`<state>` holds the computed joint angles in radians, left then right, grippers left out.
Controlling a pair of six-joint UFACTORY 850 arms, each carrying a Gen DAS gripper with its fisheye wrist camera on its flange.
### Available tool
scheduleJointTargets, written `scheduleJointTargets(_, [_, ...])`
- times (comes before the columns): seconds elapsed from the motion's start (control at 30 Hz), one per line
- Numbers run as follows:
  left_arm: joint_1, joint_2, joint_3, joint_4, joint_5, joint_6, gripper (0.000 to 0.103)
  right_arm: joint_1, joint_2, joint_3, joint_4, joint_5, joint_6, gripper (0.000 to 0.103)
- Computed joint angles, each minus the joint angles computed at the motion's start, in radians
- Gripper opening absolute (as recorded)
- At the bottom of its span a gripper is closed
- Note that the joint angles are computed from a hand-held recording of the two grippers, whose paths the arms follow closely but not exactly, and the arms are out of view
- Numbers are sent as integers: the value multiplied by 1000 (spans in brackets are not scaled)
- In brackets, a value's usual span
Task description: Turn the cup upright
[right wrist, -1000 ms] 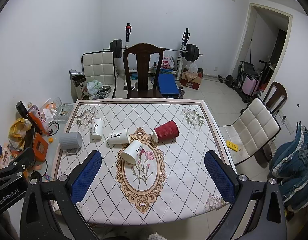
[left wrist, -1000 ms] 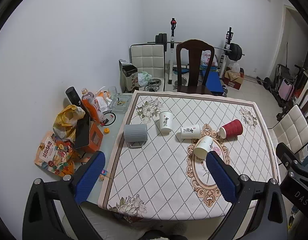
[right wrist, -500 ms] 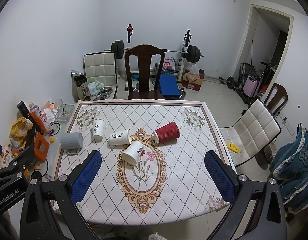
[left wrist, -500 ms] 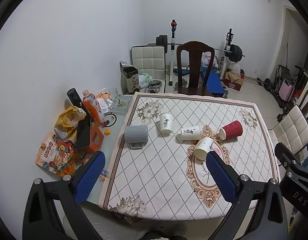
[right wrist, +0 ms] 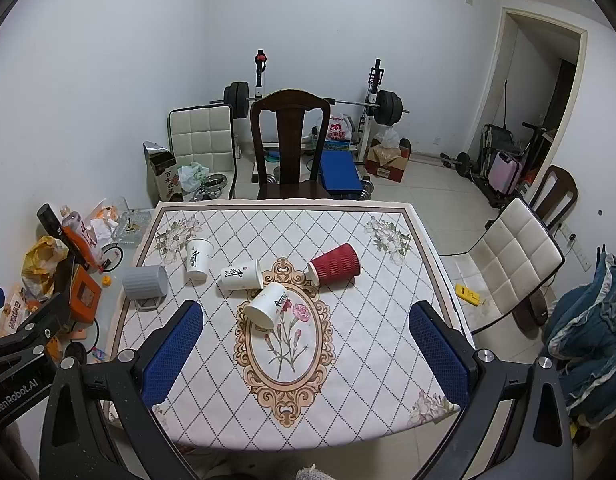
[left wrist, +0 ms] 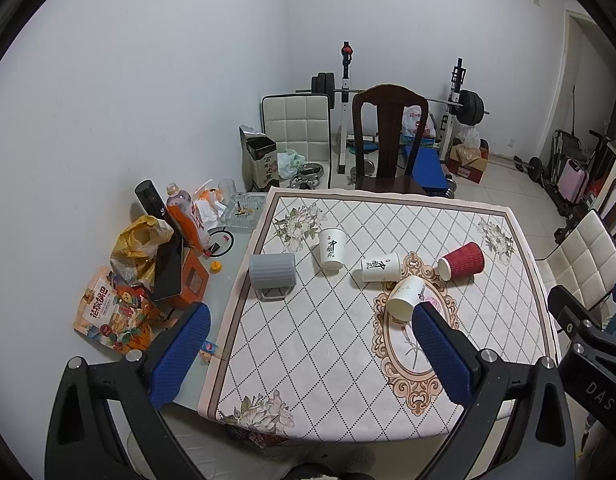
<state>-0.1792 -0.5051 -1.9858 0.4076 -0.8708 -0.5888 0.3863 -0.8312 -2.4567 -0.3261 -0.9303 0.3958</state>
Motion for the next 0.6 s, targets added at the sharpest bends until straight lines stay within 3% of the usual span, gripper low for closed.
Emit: scheduleJointTargets(0.6, [-3,-18,-49,4,-23,8,103,0,-2,-20,11,-8,-11,103])
